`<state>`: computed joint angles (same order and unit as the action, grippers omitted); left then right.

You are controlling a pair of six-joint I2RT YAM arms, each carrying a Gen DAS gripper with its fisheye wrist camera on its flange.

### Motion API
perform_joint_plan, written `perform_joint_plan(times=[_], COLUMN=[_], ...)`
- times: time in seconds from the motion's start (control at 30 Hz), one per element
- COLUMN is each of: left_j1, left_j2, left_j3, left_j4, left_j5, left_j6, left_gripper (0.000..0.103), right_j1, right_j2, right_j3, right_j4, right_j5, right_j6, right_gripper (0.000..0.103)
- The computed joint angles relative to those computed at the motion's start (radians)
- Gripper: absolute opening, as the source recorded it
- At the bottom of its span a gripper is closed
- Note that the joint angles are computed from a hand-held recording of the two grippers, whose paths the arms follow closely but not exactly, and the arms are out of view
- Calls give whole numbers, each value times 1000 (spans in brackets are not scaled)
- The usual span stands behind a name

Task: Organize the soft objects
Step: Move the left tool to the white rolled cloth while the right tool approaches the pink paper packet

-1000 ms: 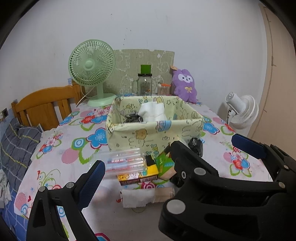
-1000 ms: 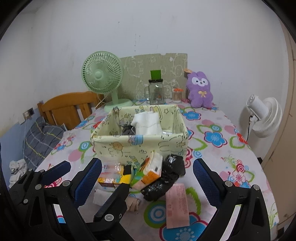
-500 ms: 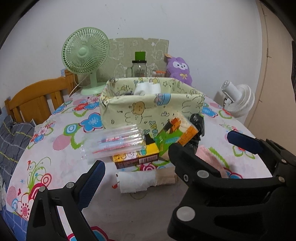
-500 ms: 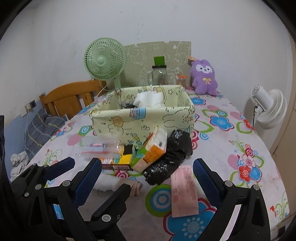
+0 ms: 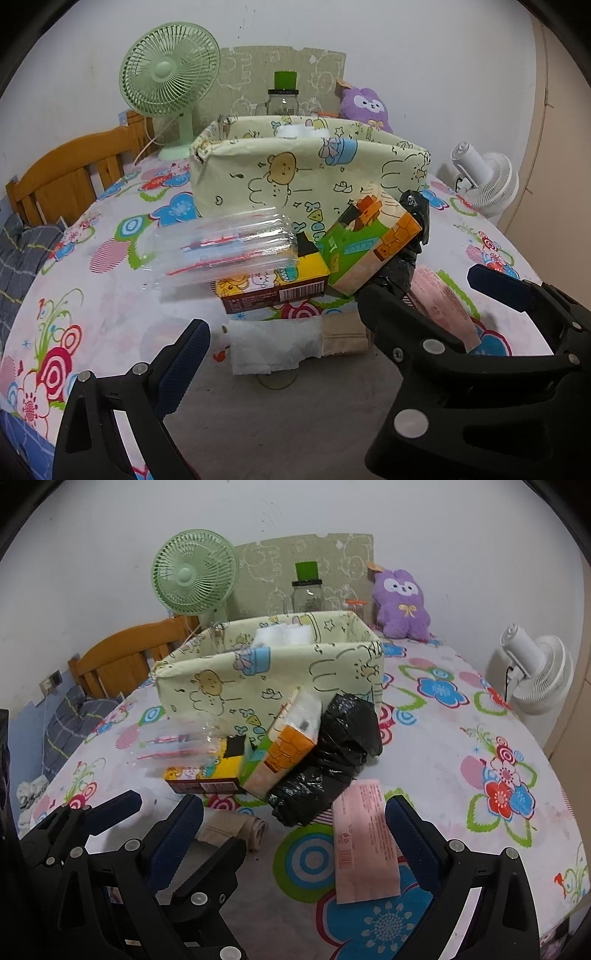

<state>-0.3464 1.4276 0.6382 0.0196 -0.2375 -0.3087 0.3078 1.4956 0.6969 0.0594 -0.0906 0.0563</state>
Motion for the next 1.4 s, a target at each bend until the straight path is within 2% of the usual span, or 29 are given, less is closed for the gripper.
perform_joint_plan(times=[0.27,0.33,0.77,0.93,1.13,1.4], left_j1=[10,13,-32,-64,-82,-111], left_j2=[84,96,126,137,145,135], left_j3=[45,52,87,98,107,102], left_j4=[-10,-15,-41,-46,-50,-65], left_j5=[24,27,-37,-44,-48,-68], left_j6=[-18,-24,-40,-38,-44,-60], left_gripper=[98,95,87,87,87,87], right_j1=[-18,-24,-69,-90,-112,-141], right_j2=[54,67,111,119,107,70], right_j3=[25,31,64,70,61,31], right_j4=[-5,-5,-43,-62,-75,-86], right_j5=[-3,-7,-36,-46,-79,-111], right_j6=[-5,-5,-5,-31,-53,-75], right_gripper=[100,100,100,90,83,80])
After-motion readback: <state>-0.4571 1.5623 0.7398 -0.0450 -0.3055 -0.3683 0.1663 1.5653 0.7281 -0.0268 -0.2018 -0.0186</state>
